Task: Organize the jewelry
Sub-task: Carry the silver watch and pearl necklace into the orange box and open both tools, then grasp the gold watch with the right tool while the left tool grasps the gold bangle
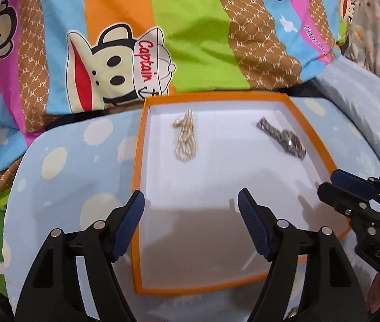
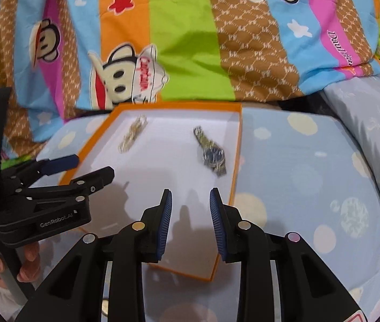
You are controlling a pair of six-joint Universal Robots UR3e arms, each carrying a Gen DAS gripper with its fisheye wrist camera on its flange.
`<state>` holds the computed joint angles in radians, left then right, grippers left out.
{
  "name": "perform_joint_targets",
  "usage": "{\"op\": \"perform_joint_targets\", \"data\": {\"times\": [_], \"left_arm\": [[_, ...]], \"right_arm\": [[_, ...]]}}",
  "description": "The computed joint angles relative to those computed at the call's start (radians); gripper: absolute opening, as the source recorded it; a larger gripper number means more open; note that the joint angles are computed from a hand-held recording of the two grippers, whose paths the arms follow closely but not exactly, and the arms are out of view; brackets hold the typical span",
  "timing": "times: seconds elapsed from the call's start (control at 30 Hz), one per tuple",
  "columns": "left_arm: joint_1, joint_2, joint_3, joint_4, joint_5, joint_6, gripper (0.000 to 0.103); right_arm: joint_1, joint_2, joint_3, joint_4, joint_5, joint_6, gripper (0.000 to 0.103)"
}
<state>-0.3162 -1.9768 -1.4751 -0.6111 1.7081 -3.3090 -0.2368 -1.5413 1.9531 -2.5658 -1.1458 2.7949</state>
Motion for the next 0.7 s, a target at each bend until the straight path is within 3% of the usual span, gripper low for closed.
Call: {"op": "perform_joint_targets", "data": {"times": [0.1,0.3,0.7], "left_arm": [[-0.035,0.026,-0.060,0.038,0.049,0.006,0.068],[-0.049,0.109,-0.176,0.068,0.034,-0.005,0.068],[-0.090,0.202,-0.286,0.079,0.046,-0.056,0.067]], "right_arm": [[0.001,-0.057,0.072,-0.035,-0.021,-0.016,0.024],[-0.077,-0.187,0.165,0.048,0.044,-0.072,0.022],[-0.122,-0.345,0.247,0.150,0.053,-0.129,0.022]]}}
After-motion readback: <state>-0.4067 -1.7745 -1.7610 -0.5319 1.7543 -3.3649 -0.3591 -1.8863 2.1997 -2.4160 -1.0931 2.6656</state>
